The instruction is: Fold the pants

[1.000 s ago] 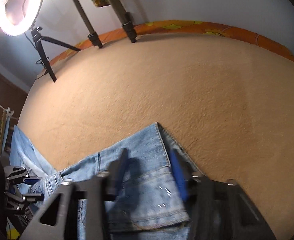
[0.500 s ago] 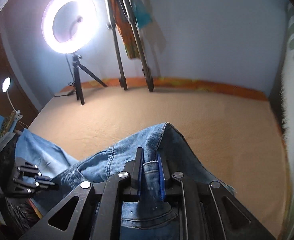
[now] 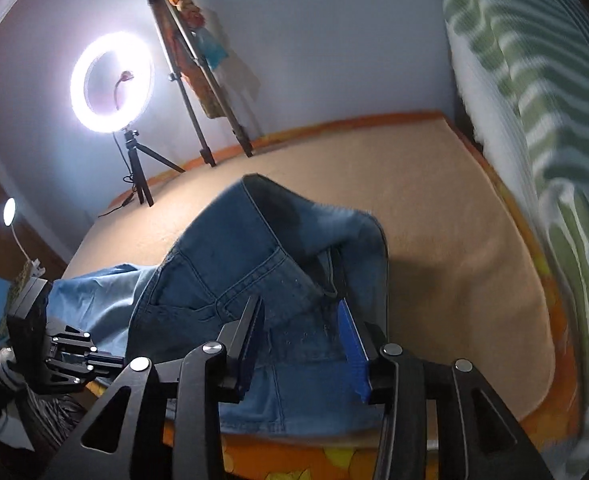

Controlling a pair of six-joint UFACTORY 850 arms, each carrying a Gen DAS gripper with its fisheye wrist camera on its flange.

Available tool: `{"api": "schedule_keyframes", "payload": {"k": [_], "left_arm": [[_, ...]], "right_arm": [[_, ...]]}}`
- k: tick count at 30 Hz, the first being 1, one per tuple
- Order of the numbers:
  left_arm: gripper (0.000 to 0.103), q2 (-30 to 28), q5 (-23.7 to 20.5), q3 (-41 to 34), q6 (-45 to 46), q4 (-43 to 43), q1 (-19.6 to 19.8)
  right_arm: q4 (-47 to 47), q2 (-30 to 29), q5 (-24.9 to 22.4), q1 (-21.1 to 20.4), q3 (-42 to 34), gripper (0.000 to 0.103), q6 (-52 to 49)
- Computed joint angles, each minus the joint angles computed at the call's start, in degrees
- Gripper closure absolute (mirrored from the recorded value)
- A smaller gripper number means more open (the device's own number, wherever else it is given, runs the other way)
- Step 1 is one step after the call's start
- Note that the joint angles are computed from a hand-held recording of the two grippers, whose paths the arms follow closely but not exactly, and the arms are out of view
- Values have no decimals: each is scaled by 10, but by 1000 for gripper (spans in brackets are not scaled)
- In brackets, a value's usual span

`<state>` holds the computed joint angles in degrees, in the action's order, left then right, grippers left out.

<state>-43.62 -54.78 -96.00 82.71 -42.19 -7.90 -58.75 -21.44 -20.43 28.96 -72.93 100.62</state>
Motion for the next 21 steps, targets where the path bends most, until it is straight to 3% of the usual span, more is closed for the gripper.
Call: {"api": "schedule_keyframes", "payload": {"k": [3,5,9,11,13,15,16,17,18,21], "left_arm": [[98,4,6,9,9,-3,-1],[98,12,14,25,20,-4,-2],[98,12,8,26,21,-3,2],[98,12,7,28,22,-3,1],[98,15,10,32,29,-3,1],[98,18,11,38,37,-4,1],[98,18,10,39,41,-5,2],[98,18,7,38,43,-6,3],[98,18,1,36,44,-7,5],[98,18,-10,32,45,-10,8]], "right_arm": [[15,-4,21,-4,-11,56,5],[52,-20,38,-5,-39,46,-18],[171,-73,25,-2,-129,34,-95],[252,-123,-37,3,-215,34,-169],[307,-186,-135,6,-320,34,-218],[333,-235,-215,7,-399,37,-249],[342,-254,-250,8,-429,47,-265],[347,-264,-269,8,-442,65,-276],[356,-266,-282,7,-443,70,-285],[356,-215,-240,4,-353,85,-254]]}}
